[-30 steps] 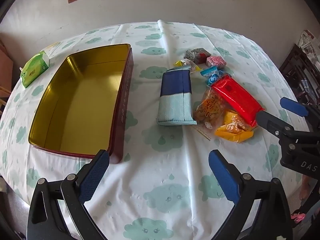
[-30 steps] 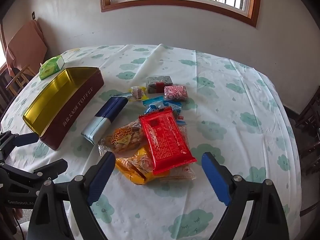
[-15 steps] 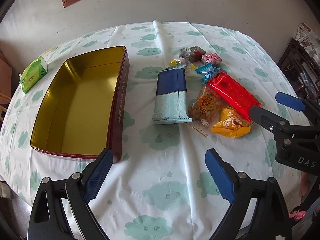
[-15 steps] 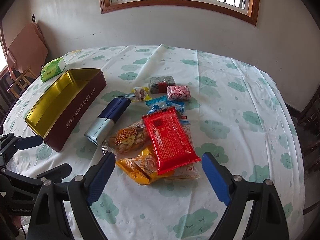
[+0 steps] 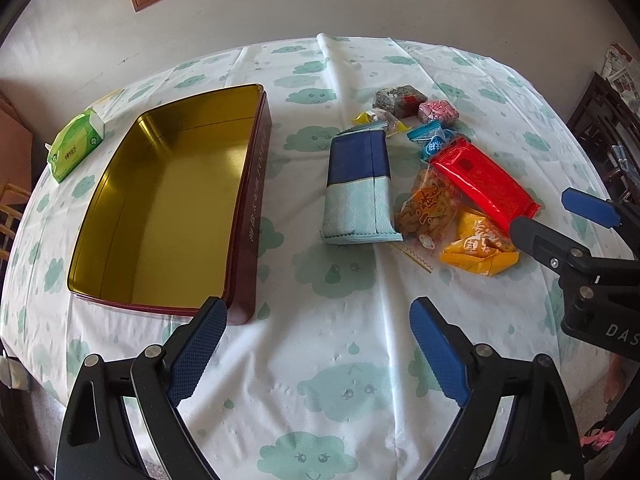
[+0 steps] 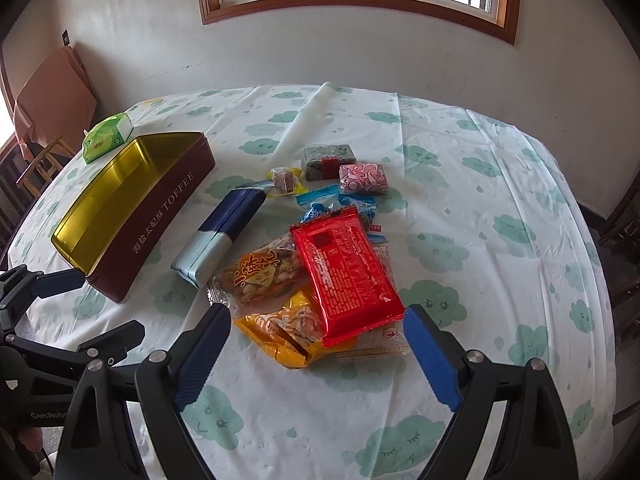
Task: Organize snacks
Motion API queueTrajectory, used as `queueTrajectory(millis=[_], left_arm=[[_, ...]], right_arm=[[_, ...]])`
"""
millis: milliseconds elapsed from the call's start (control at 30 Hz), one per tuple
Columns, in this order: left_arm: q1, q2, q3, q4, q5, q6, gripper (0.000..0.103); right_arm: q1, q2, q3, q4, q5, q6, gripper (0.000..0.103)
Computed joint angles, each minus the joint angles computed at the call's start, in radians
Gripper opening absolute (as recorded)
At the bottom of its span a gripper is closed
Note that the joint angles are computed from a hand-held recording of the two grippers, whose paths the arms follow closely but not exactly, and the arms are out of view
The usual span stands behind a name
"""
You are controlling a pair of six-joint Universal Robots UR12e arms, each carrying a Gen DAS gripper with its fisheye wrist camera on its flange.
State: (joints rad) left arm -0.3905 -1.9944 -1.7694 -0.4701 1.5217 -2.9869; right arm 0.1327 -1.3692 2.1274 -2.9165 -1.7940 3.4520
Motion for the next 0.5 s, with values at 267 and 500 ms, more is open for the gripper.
queueTrajectory(millis=[267, 500], left_arm=[[0.000, -0.003, 0.004, -0.004, 0.000, -0.004, 0.091], [0.000, -0.005, 0.006, 0.000, 0.005, -0.005, 0.091]], right_arm=[[-0.003, 0.000, -0.003, 0.001, 0.005, -0.001, 0.090], [-0.004, -0.001, -0.003, -0.007, 0.012, -0.008, 0.090]])
